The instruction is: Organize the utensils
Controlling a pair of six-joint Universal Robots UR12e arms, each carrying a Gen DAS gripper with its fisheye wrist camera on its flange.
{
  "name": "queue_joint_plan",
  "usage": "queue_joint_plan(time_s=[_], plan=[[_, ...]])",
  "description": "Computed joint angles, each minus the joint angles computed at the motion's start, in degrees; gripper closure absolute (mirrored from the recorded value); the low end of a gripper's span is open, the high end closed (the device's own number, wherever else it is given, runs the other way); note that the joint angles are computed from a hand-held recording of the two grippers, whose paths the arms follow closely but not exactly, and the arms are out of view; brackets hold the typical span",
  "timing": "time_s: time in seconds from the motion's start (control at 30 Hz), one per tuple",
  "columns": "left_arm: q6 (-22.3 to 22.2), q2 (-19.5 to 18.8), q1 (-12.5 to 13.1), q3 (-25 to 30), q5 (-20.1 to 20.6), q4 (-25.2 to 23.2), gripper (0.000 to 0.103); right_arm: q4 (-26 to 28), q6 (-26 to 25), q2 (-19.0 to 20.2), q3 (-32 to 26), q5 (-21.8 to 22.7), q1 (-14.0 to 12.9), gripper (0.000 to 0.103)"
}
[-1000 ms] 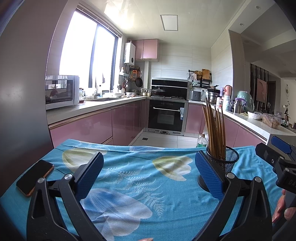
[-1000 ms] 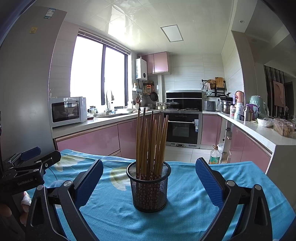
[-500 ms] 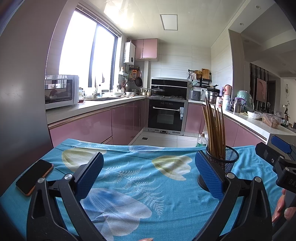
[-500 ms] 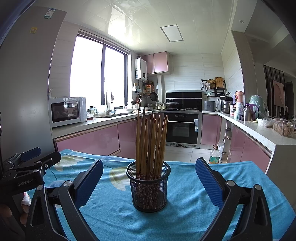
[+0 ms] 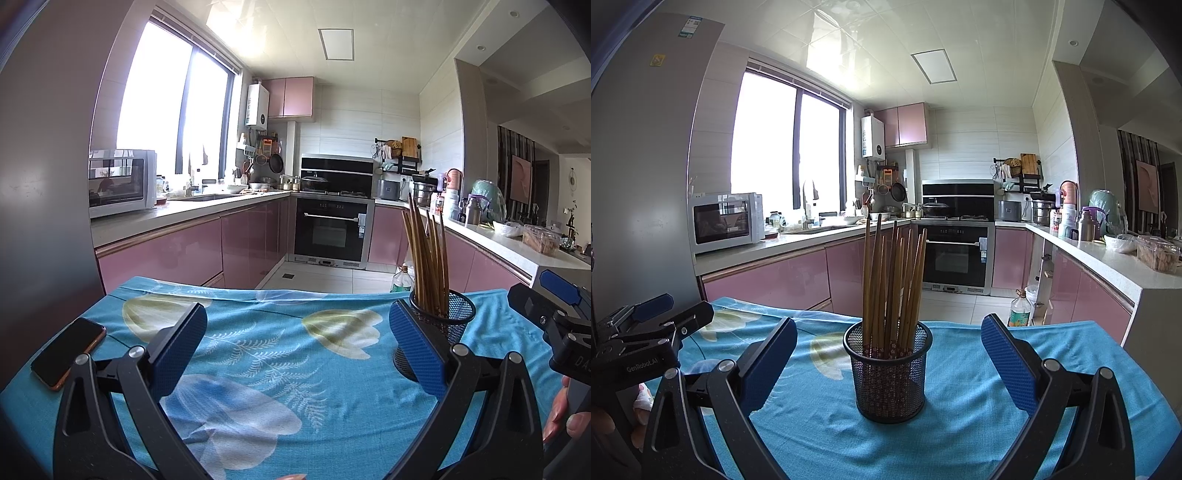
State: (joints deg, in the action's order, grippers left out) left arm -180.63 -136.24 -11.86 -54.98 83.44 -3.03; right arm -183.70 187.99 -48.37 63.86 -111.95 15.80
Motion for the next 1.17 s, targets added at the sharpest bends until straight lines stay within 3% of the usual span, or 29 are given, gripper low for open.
queue_joint_plan(time_s=[0.9,1.03,1.1,1.17], plan=[[1.1,-0.2,-0.4,0.4,2.1,0.6,0.006,0.7,0.5,0.0,0.1,0.8,-0.2,0.006],[1.6,-0.4,-0.1,2.0,0.3,-5.9,0.006,3.7,1.2,-0.8,1.1,1.4,-0.7,0.006],[2.6,-0.9,-0.3,3.5,1.8,-10.4,0.006,7.6,2.5,-1.4,1.8,0.3,-1.3,0.006],[2.5,-1.5,-0.1,5.2,1.9,-14.9,0.006,15.7,5.6,-2.4,2.1,-1.5,-2.4,0.006]])
